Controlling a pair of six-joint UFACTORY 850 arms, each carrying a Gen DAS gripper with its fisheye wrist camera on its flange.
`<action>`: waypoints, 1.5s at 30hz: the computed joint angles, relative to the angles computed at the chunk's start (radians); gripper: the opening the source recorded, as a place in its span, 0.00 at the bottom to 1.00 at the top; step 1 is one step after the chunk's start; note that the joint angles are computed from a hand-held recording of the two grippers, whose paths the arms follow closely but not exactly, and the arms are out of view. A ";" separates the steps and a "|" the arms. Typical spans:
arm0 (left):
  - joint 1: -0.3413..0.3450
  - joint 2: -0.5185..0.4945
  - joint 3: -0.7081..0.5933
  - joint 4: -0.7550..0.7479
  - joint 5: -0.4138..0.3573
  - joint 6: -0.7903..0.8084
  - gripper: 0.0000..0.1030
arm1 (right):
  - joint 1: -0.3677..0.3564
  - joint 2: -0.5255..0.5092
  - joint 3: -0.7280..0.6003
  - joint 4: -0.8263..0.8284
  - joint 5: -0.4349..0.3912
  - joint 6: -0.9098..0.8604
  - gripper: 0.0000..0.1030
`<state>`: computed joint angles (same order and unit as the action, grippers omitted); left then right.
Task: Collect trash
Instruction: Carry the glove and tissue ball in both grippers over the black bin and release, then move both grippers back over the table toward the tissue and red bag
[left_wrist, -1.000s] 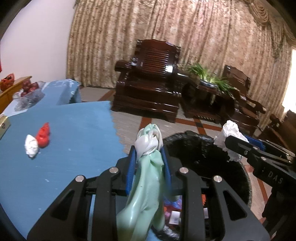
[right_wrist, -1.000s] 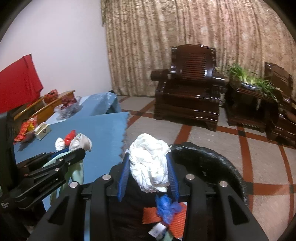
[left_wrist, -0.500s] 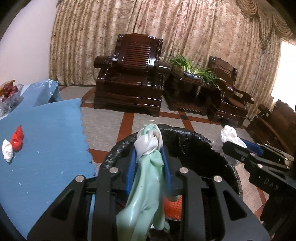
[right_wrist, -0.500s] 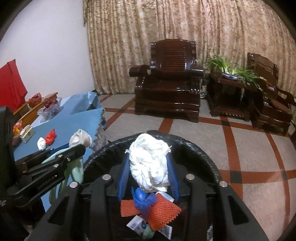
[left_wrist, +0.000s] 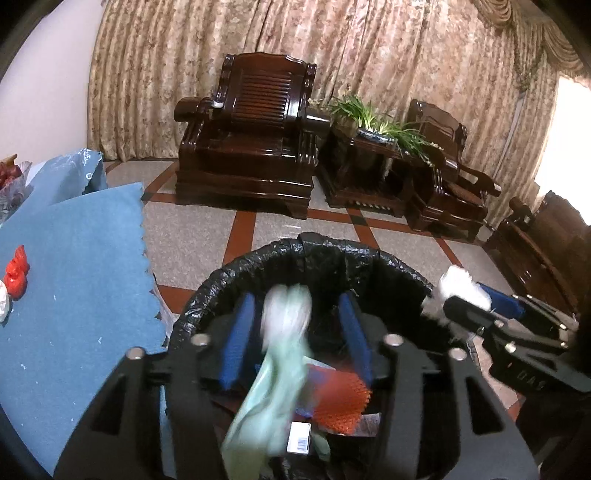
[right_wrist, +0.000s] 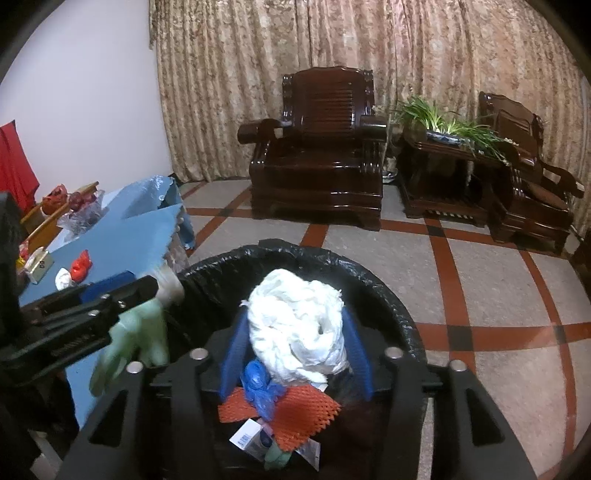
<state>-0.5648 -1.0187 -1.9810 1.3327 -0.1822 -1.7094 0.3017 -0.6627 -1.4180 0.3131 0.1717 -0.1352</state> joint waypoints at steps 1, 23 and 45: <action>0.001 0.004 0.005 0.010 0.005 -0.009 0.50 | 0.001 0.000 0.002 0.043 0.005 -0.041 0.63; 0.051 0.279 0.416 0.488 -0.217 -0.544 0.88 | 0.070 -0.018 -0.054 -0.227 0.005 0.183 0.94; 0.193 0.465 0.707 0.451 -0.387 -0.634 0.88 | 0.204 -0.255 -0.465 -1.254 -0.076 1.135 0.94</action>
